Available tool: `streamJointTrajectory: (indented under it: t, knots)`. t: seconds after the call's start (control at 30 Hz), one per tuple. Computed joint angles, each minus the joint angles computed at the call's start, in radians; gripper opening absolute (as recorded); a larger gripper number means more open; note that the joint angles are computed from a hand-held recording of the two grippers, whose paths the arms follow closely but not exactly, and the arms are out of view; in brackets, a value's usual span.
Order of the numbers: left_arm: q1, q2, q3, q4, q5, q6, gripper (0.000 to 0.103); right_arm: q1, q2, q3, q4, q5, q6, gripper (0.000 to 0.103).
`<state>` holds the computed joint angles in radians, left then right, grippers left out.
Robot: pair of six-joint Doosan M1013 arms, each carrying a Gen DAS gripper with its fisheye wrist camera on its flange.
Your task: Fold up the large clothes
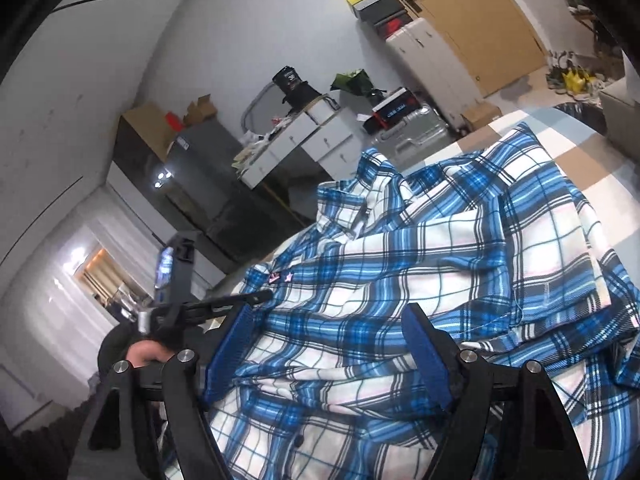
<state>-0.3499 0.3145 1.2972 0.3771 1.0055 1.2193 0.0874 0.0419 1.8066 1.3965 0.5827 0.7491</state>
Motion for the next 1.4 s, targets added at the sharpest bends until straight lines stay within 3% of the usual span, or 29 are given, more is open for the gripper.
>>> streamJointTrajectory:
  t: [0.1, 0.27, 0.37, 0.53, 0.6, 0.73, 0.8, 0.93, 1.07, 1.23, 1.33, 1.4]
  knots:
    - [-0.004, 0.024, 0.003, 0.009, 0.047, 0.047, 0.075, -0.001, -0.005, -0.006, -0.021, -0.002, 0.026, 0.079]
    - [0.018, -0.002, 0.079, 0.036, -0.076, -0.056, 0.086, 0.0, -0.01, -0.017, -0.071, 0.001, 0.088, 0.08]
    - [0.031, -0.012, 0.105, 0.026, -0.117, -0.057, 0.087, -0.004, -0.012, -0.015, -0.073, 0.006, 0.095, 0.08]
    - [0.031, 0.012, 0.04, 0.008, -0.048, -0.001, 0.086, -0.013, -0.019, -0.012, -0.089, 0.022, 0.123, 0.081]
    - [0.025, 0.009, 0.012, -0.035, -0.048, 0.017, 0.086, -0.018, -0.027, -0.01, -0.101, 0.026, 0.139, 0.081]
    - [0.062, 0.004, -0.036, -0.225, -0.111, 0.099, 0.09, -0.027, -0.035, -0.003, -0.086, 0.034, 0.143, 0.082]
    - [0.077, 0.041, -0.117, -0.268, -0.073, 0.13, 0.102, -0.033, -0.038, 0.001, -0.069, 0.049, 0.137, 0.082]
    - [0.073, 0.144, -0.286, -0.187, 0.033, 0.141, 0.102, -0.038, -0.043, 0.005, -0.053, 0.077, 0.129, 0.082]
    - [0.09, 0.262, -0.461, -0.277, 0.166, 0.137, 0.102, -0.027, -0.051, 0.0, -0.109, 0.07, 0.147, 0.082]
    - [0.075, 0.392, -0.647, -0.264, 0.306, 0.146, 0.102, -0.026, -0.051, -0.003, -0.118, 0.097, 0.153, 0.082]
    - [0.069, 0.442, -0.719, -0.239, 0.361, 0.141, 0.101, -0.024, -0.05, -0.008, -0.138, 0.103, 0.165, 0.082]
    - [0.073, 0.46, -0.749, -0.254, 0.395, 0.138, 0.09, -0.025, -0.047, -0.011, -0.144, 0.113, 0.174, 0.082]
